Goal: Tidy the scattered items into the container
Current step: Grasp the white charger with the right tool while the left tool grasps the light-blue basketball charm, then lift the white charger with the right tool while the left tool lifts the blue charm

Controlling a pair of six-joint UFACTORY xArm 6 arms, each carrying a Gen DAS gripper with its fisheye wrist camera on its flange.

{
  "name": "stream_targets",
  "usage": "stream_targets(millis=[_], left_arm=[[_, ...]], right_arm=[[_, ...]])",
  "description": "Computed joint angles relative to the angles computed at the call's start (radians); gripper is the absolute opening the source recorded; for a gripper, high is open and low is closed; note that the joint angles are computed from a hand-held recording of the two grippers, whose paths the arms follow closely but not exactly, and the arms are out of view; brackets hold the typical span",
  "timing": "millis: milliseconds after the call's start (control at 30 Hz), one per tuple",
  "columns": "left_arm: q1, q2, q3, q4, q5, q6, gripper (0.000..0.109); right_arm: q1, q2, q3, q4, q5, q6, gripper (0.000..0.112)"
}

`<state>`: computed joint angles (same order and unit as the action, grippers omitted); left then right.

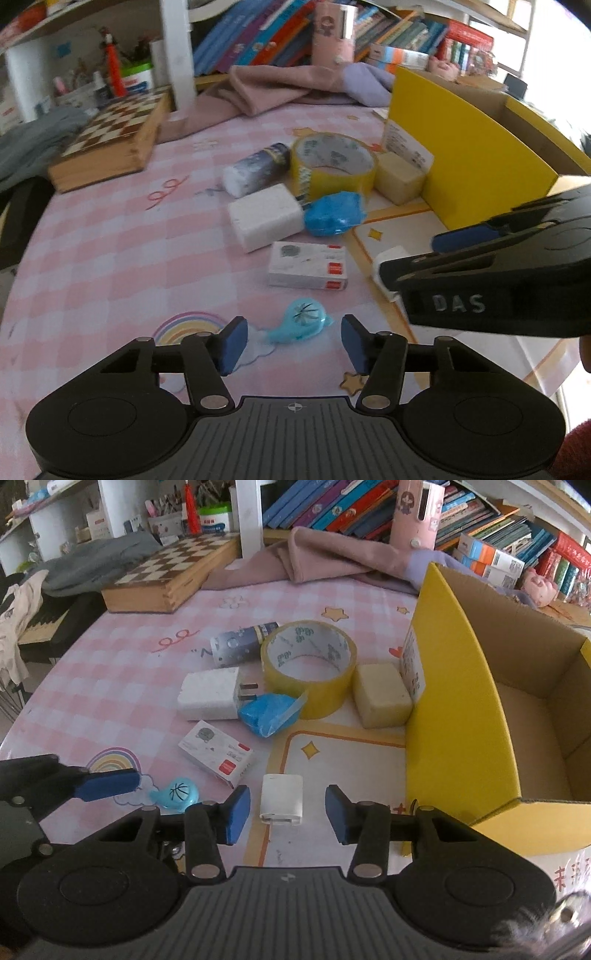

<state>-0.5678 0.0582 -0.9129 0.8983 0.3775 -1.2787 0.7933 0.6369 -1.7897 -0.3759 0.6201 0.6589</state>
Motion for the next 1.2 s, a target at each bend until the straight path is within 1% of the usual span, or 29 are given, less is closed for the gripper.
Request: stream_targets(millis=[100, 200, 333, 433, 533, 567, 600, 700, 833, 1100, 1200], left_arm=[[0.0, 0.025, -0.019, -0.014, 0.003, 0.031, 0.043], [0.001, 0.035, -0.031, 0.01, 0.013, 0.029, 0.04], [0.003, 0.039, -0.036, 0.009, 0.012, 0.041, 0.029], [-0.002, 0.034, -0.037, -0.031, 0.027, 0.076, 0.027], [0.0, 0.022, -0.029, -0.062, 0.029, 0.082, 0.027], [0.002, 0.012, -0.021, -0.059, 0.028, 0.069, 0.027], [0.002, 0.002, -0.015, -0.048, 0.032, 0.052, 0.027], [0.007, -0.031, 0.001, -0.025, 0.039, 0.014, 0.027], [0.012, -0.065, 0.019, -0.014, 0.05, -0.018, 0.027], [0.014, -0.12, 0.051, 0.01, 0.071, -0.063, 0.027], [0.015, -0.137, 0.061, 0.015, 0.075, -0.075, 0.027]], right_arm=[[-0.003, 0.012, -0.015, 0.025, 0.007, -0.03, 0.041], [-0.006, 0.024, -0.033, 0.044, 0.017, -0.048, 0.04], [-0.008, 0.036, -0.051, 0.071, 0.034, -0.065, 0.04], [-0.008, 0.048, -0.067, 0.1, 0.05, -0.083, 0.04], [-0.011, 0.059, -0.079, 0.137, 0.057, -0.106, 0.036], [-0.012, 0.063, -0.082, 0.156, 0.056, -0.117, 0.028], [-0.014, 0.067, -0.087, 0.172, 0.057, -0.129, 0.025], [-0.018, 0.057, -0.069, 0.184, 0.032, -0.141, 0.025], [-0.012, 0.044, -0.056, 0.163, 0.003, -0.147, 0.025], [-0.007, 0.023, -0.034, 0.153, -0.019, -0.138, 0.025], [-0.002, 0.019, -0.032, 0.145, -0.01, -0.129, 0.025]])
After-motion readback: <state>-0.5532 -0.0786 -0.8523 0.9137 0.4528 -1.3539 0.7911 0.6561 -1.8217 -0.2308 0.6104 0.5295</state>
